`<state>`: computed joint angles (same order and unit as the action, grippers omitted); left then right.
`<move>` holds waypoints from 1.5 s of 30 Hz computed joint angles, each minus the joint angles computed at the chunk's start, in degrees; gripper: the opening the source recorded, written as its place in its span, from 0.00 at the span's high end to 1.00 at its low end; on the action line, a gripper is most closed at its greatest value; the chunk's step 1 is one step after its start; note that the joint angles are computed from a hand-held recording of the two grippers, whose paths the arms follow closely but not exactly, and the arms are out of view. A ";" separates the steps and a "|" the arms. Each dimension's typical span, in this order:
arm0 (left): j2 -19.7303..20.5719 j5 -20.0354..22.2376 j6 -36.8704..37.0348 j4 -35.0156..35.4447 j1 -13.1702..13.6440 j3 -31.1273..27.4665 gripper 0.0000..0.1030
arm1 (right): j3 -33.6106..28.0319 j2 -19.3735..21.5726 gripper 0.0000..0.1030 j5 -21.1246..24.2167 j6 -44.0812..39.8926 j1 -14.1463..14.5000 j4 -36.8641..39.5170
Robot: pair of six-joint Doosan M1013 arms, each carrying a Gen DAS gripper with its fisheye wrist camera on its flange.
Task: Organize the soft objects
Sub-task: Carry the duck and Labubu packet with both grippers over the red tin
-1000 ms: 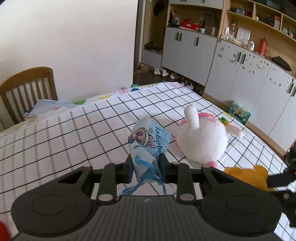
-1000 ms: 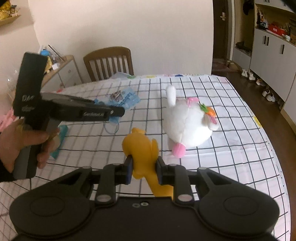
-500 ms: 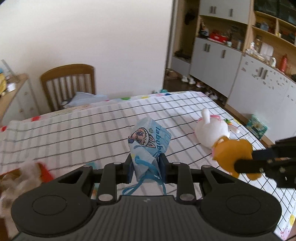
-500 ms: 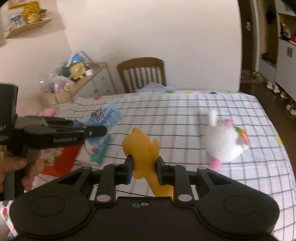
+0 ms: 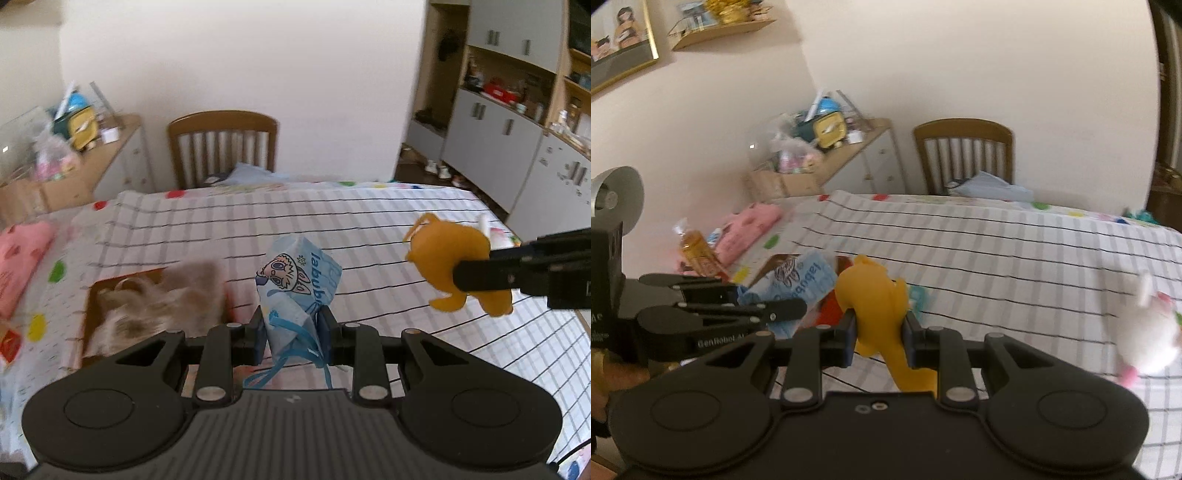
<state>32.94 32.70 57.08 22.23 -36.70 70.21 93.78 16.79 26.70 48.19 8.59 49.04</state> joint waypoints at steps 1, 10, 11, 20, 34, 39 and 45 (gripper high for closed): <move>-0.37 0.03 -0.52 0.48 0.41 0.62 0.73 | -0.67 0.42 0.76 0.14 0.52 0.48 -0.43; -2.34 0.28 0.44 -0.38 3.97 4.71 0.73 | -7.24 5.17 0.76 1.37 8.91 4.54 -5.14; -2.46 0.31 1.09 -0.99 4.32 5.06 0.73 | -7.96 5.73 0.76 1.51 10.08 4.91 -5.62; -1.60 1.15 10.22 -9.30 7.18 5.46 0.73 | -14.84 11.19 0.76 3.51 21.00 7.74 -12.00; 2.27 3.26 17.76 -15.90 9.23 1.64 0.73 | -21.63 17.70 0.76 5.06 34.16 10.54 -21.39; 3.54 4.00 18.52 -16.86 9.66 -0.08 0.73 | -22.91 19.11 0.76 5.58 38.10 10.79 -24.24; 4.23 5.14 20.11 -19.39 10.05 -0.64 0.73 | -23.23 19.98 0.75 6.79 39.73 10.94 -25.75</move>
